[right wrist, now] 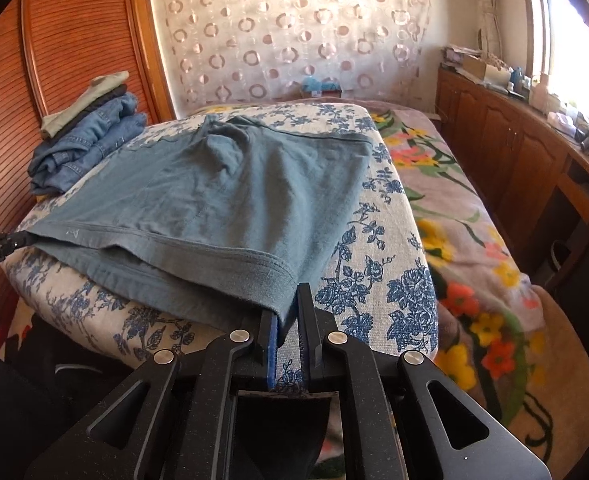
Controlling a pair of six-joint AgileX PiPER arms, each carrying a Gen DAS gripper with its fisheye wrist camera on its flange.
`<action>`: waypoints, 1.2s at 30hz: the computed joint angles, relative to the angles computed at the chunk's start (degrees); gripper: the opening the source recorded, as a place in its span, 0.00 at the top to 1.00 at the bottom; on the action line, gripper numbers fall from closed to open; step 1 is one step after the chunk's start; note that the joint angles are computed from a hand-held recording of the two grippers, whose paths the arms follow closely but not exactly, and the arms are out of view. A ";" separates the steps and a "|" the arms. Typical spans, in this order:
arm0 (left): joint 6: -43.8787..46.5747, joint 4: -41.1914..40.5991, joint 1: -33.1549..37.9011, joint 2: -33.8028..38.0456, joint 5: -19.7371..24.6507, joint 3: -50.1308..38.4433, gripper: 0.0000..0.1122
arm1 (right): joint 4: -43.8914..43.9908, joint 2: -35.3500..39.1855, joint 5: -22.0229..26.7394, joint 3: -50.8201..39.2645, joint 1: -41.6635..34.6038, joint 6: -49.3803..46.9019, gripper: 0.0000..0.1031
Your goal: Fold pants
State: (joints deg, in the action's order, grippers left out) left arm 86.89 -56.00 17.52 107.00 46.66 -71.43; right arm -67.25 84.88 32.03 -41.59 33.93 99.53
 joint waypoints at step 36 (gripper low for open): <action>-0.92 -1.90 -2.67 -0.70 -1.80 -2.75 0.39 | 8.62 19.63 -5.99 -23.95 2.92 -21.33 0.66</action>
State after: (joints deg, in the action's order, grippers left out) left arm 85.97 -57.90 14.85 106.30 44.86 -74.18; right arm -58.63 104.50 26.04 -65.54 36.84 78.20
